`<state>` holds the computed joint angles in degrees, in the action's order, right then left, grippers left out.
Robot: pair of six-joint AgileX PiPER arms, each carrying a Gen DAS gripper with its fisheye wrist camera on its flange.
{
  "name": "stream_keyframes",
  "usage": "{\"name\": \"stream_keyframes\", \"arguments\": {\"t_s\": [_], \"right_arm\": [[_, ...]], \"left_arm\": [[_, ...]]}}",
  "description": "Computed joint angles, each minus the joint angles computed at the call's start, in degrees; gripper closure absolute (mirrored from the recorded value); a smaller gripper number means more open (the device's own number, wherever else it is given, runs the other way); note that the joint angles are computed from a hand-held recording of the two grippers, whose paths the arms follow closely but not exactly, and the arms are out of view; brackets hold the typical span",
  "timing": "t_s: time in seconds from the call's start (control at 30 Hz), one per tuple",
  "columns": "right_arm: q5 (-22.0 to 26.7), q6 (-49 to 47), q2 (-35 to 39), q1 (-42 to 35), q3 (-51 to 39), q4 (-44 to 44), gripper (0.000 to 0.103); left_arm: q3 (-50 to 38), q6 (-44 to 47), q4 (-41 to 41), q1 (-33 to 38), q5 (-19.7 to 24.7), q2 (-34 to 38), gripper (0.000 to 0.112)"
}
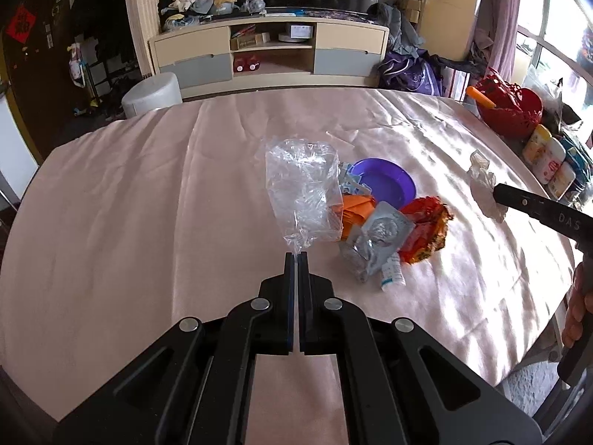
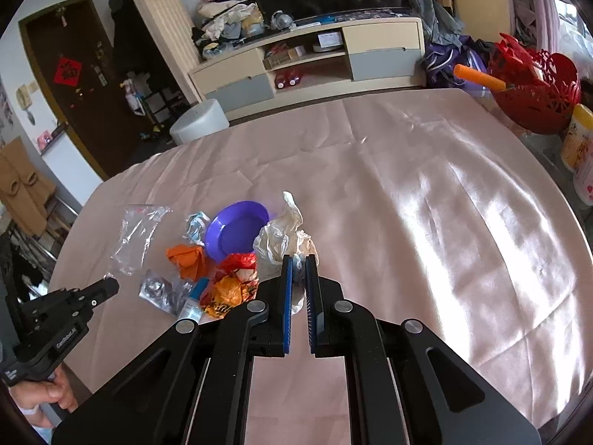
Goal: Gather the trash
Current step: 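Grasp the clear plastic bag with the left tool while the right tool grasps white tissue, then carry the bag and tissue down over the bin and open both tools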
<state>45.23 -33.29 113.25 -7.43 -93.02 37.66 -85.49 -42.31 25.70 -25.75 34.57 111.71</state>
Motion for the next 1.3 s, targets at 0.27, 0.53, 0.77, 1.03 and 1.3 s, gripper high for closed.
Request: {"name": "stream_keyframes", "arguments": {"t_s": [0.27, 0.53, 0.77, 1.03, 1.3], "right_arm": [[2.4, 1.3, -11.6, 0.5, 7.3, -2.7, 0.095], [6.6, -1.3, -26.5, -1.7, 19.8, 0.2, 0.095], [7.2, -6.5, -39.4, -2.3, 34.9, 1.9, 0.095], [2.9, -9.8, -43.4, 0.6, 49.0, 2.3, 0.095], [-1.7, -7.9, -41.0, 5.3, 54.1, 0.2, 0.095]], "left_arm": [[8.3, -6.8, 3.9, -4.9, 3.6, -12.4, 0.112], [18.7, -18.3, 7.5, -14.1, 8.4, -25.7, 0.112], [28.0, -31.8, 11.6, -25.9, 11.6, -32.6, 0.112], [39.4, -45.6, 13.3, -32.6, 6.3, -31.9, 0.112], [46.7, -50.0, 12.3, -33.0, -2.8, -27.2, 0.112]]}}
